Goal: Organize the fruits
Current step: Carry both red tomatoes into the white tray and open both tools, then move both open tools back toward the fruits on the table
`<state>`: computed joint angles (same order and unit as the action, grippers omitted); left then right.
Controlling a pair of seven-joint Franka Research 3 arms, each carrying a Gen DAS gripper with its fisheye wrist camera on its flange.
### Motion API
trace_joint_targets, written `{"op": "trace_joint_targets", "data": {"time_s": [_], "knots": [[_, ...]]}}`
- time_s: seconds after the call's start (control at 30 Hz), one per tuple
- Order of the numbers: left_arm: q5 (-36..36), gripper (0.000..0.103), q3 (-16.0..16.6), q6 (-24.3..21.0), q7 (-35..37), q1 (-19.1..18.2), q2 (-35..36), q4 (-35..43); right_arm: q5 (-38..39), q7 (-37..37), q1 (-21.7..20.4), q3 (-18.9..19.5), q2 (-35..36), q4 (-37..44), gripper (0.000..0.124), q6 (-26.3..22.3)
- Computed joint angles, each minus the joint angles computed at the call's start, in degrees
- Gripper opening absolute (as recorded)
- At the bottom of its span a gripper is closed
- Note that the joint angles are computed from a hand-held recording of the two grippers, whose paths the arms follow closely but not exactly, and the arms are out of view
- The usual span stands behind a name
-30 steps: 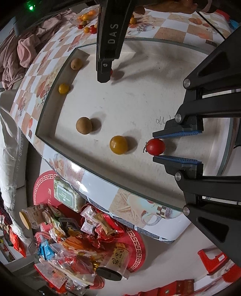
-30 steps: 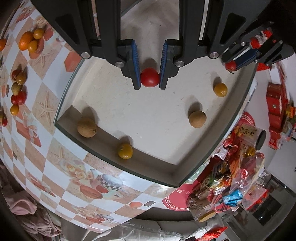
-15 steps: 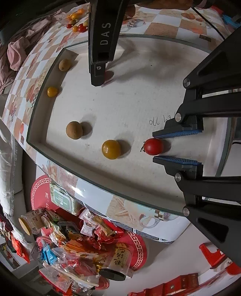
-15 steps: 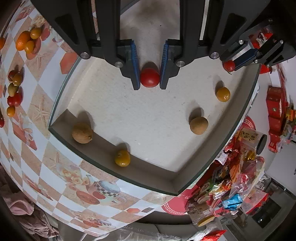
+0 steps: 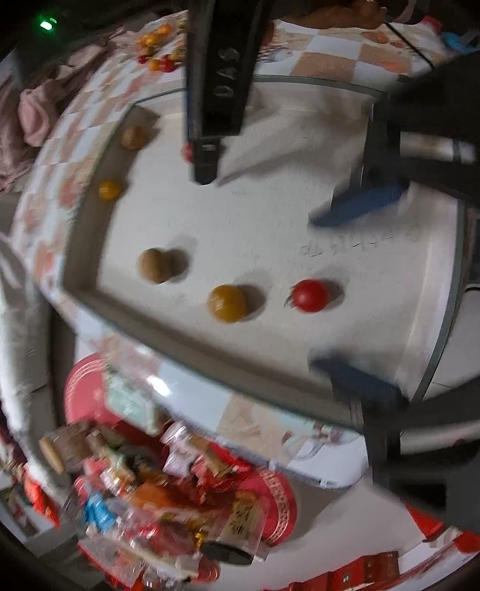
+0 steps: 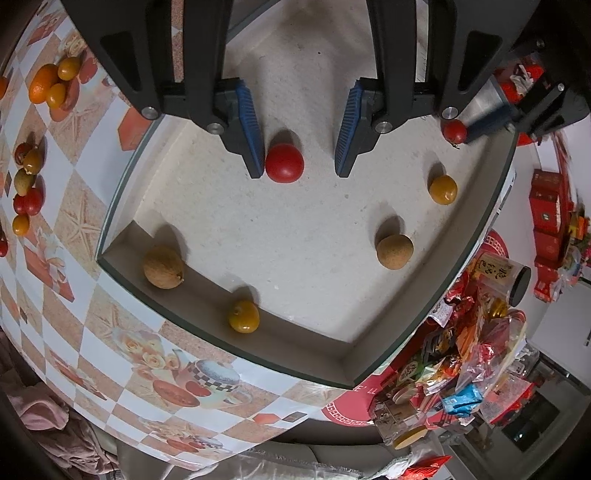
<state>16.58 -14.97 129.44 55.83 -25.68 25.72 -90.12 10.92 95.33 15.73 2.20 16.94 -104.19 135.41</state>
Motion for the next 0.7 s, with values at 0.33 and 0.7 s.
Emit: {"op": "trace_joint_targets", "data": {"time_s": [0.33, 0.7], "knots": [[0.92, 0.078, 0.04, -3.5, 2.53, -1.14, 1.77, 3.76, 1.81, -0.39, -0.6, 0.18, -0.77, -0.13, 0.074, 0.16], [1.32, 0.078, -0.3, -7.34, 6.4, -4.01, 5.82, 12.62, 4.79, 0.91, -2.38, -0.59, -6.84, -5.22, 0.082, 4.47]]}}
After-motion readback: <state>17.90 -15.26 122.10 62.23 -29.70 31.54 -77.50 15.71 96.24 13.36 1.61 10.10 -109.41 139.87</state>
